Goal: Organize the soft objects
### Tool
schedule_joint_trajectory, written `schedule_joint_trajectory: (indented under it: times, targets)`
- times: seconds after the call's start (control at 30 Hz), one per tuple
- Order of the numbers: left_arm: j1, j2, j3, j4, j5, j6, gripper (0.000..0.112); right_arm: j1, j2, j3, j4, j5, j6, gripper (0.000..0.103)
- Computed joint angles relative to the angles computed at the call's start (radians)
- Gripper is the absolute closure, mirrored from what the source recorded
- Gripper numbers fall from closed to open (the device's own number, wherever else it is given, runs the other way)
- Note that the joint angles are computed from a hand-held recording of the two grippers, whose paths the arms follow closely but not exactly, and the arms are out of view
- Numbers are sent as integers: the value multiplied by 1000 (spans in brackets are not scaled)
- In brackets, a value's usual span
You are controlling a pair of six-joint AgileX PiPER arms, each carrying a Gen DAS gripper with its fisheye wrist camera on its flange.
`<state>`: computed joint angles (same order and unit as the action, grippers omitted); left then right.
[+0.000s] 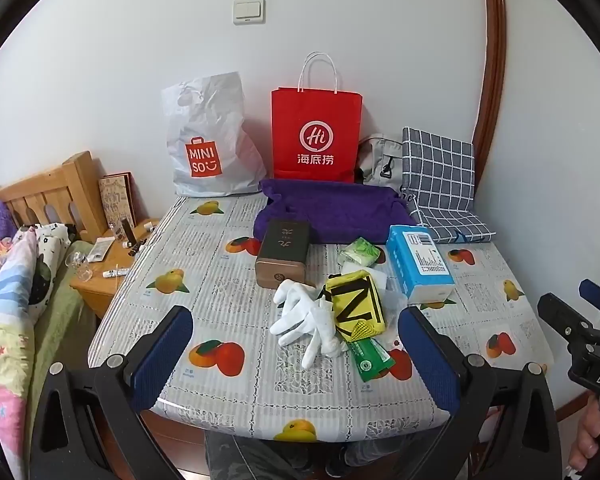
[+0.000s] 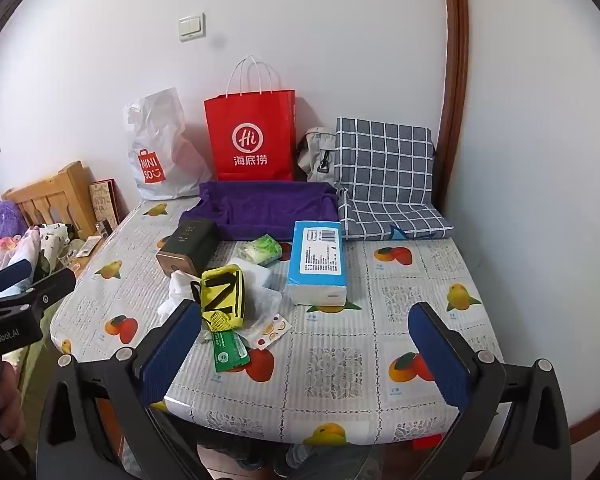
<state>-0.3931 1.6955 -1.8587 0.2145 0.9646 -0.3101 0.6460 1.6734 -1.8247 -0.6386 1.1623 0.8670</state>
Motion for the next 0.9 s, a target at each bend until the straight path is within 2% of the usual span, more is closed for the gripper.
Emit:
schedule_joint_trajectory:
  times: [0.2, 0.33, 0.9]
  targets:
    - [39, -12, 18, -82, -18, 50, 9, 9, -9, 12, -1, -2, 0, 1]
    - [10, -22, 22, -31, -22, 29, 9, 10, 10, -50, 5, 34, -27, 1]
    - [13, -17, -2, -31, -4, 27, 9, 28, -1, -25, -6, 6, -6, 1]
